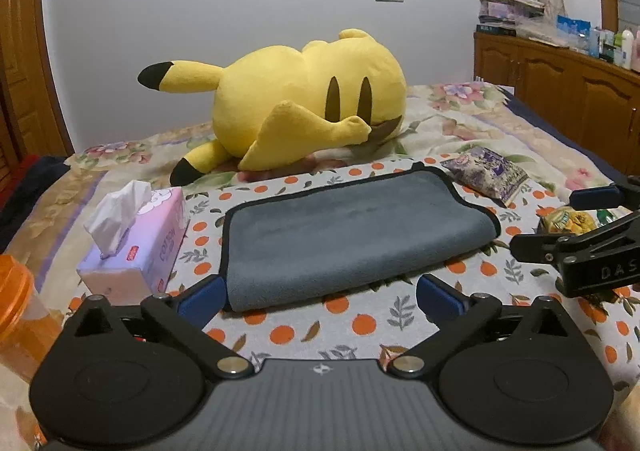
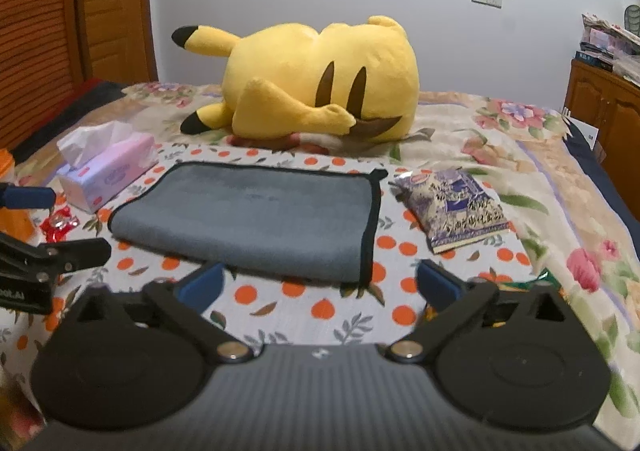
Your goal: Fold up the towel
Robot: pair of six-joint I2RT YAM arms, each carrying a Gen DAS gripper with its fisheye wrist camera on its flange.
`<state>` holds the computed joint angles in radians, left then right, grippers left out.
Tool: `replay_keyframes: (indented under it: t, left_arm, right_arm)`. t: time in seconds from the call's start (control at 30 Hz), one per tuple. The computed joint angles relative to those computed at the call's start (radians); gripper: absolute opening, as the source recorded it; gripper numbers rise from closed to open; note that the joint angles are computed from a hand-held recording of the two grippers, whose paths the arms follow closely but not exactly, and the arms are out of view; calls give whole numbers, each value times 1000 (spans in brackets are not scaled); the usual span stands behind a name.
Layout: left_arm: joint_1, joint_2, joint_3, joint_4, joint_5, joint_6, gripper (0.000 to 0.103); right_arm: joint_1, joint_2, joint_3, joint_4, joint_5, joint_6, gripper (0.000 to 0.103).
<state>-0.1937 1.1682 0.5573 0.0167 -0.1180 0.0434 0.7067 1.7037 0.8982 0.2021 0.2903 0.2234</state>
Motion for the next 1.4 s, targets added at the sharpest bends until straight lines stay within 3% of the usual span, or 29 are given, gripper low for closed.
replay_keyframes:
  t: [0.23, 0.57, 1.0, 1.4]
  left_arm:
    - [-23, -45, -18, -53, -22, -23, 103]
    - [-76, -164, -3, -220, -61, -58, 103]
    - [-261, -404, 45, -524, -259, -187, 103]
    - [-583, -554, 82, -821, -485, -426, 103]
  right_arm:
    - [38, -7, -22, -14, 40, 7, 103]
    - [91, -113, -50, -84, 80, 28, 103]
    - [193, -314, -119, -207, 180, 91, 103]
    - [324, -478, -186, -337, 290, 195, 103]
